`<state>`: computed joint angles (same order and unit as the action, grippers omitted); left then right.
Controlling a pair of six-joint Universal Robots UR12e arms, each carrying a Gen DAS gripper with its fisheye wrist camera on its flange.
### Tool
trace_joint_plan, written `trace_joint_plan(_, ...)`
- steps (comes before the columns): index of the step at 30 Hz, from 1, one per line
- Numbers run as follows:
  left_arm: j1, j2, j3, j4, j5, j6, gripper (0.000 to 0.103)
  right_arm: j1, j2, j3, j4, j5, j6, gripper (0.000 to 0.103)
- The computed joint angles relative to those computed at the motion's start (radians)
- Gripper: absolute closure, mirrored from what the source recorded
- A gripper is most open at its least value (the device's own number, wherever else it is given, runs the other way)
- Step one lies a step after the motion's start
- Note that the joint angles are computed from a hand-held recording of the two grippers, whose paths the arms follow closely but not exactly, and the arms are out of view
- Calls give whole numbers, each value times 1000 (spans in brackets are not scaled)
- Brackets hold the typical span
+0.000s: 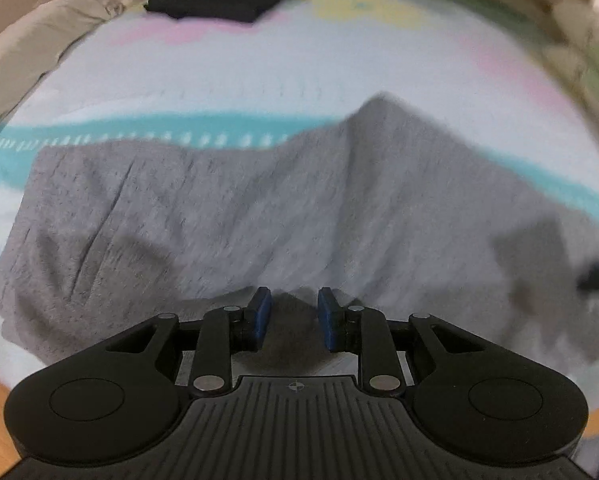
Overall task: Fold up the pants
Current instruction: 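Open the right gripper and sweep both grippers over the pants to smooth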
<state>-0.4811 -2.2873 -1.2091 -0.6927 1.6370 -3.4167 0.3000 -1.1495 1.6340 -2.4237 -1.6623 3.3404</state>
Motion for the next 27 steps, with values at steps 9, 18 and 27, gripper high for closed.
trace_joint_plan(9,-47,-79,129,17,-137,113,78,-106,-142,165,-152,-73,241,51)
trace_joint_plan(18,-110,-166,248,-92,-90,255,77,-266,-280,366,-185,-114,486,39)
trace_joint_plan(27,-109,-183,274,-91,-106,232,77,-365,-341,519,-296,53,507,38)
